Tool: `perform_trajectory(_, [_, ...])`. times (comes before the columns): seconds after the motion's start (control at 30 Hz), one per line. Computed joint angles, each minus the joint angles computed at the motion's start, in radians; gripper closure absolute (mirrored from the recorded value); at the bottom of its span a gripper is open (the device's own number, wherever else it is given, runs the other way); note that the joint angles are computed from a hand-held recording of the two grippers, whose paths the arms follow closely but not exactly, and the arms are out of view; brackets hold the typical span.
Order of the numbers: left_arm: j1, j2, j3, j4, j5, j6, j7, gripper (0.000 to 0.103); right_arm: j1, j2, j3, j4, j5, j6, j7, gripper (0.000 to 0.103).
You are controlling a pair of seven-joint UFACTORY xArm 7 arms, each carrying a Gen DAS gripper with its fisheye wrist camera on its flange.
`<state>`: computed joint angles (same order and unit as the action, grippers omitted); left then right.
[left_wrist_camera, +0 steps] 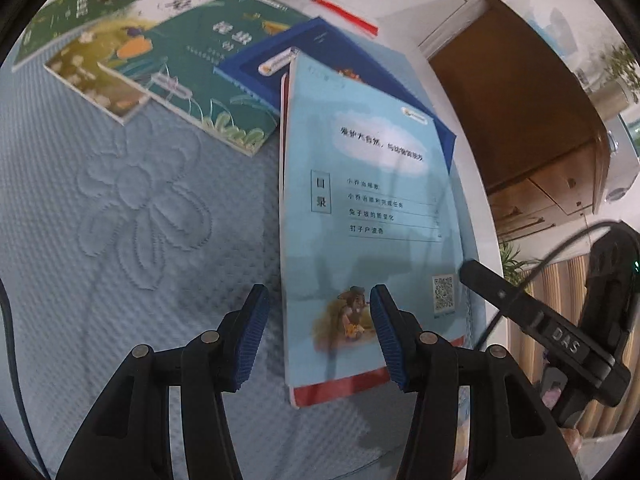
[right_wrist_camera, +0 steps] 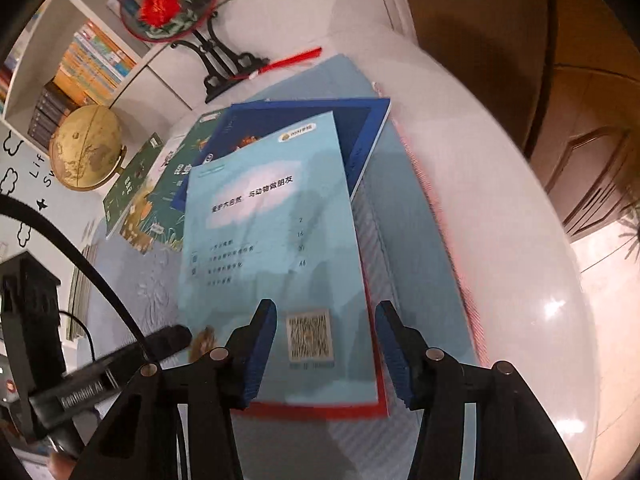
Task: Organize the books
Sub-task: 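Lift the light-blue red-spined book off the table with the right gripper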
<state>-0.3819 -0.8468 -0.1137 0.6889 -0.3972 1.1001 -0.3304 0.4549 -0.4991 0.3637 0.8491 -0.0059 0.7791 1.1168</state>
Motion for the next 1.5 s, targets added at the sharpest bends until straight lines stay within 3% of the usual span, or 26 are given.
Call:
perform_trajectory(0.17, [-0.007, -0.012, -0.005, -0.006, -0.007, 0.002, -0.014, 0.052, -0.008, 0.072, 0.022, 0.072, -0.062, 0.056, -0.030, 0.051])
perform_trajectory(0.37, [-0.009, -0.018, -0.010, 0.004, 0.005, 0.025, -0.016, 0.052, 0.011, 0.138, 0.058, 0.170, -0.162, 0.191, -0.055, 0.051])
perform_trajectory(0.67, [0.011, -0.233, 0.006, -0.060, 0.041, 0.222, -0.053, 0.052, 0.113, 0.192, 0.089, 0.231, -0.183, 0.266, -0.125, 0.051])
perform_trajectory(0.87, [0.043, -0.360, 0.033, -0.080, 0.021, 0.338, -0.055, 0.052, 0.172, 0.125, 0.060, 0.137, -0.060, 0.206, -0.146, 0.051])
perform_trajectory(1.0, [0.077, -0.370, 0.015, -0.082, 0.023, 0.305, -0.051, 0.052, 0.173, 0.071, 0.052, 0.073, -0.003, 0.170, -0.127, 0.050])
perform_trajectory(1.23, [0.067, -0.341, -0.027, -0.085, 0.021, 0.261, -0.054, 0.052, 0.179, 0.026, 0.050, 0.021, 0.058, 0.084, -0.112, 0.049])
perform_trajectory(1.37, [0.052, -0.348, -0.017, -0.082, 0.026, 0.277, -0.049, 0.051, 0.264, -0.071, -0.050, -0.089, 0.238, -0.040, -0.245, 0.049])
perform_trajectory(1.5, [0.046, -0.392, 0.024, -0.131, -0.029, 0.287, -0.062, 0.052, 0.292, -0.131, -0.076, -0.184, 0.366, -0.121, -0.289, 0.049])
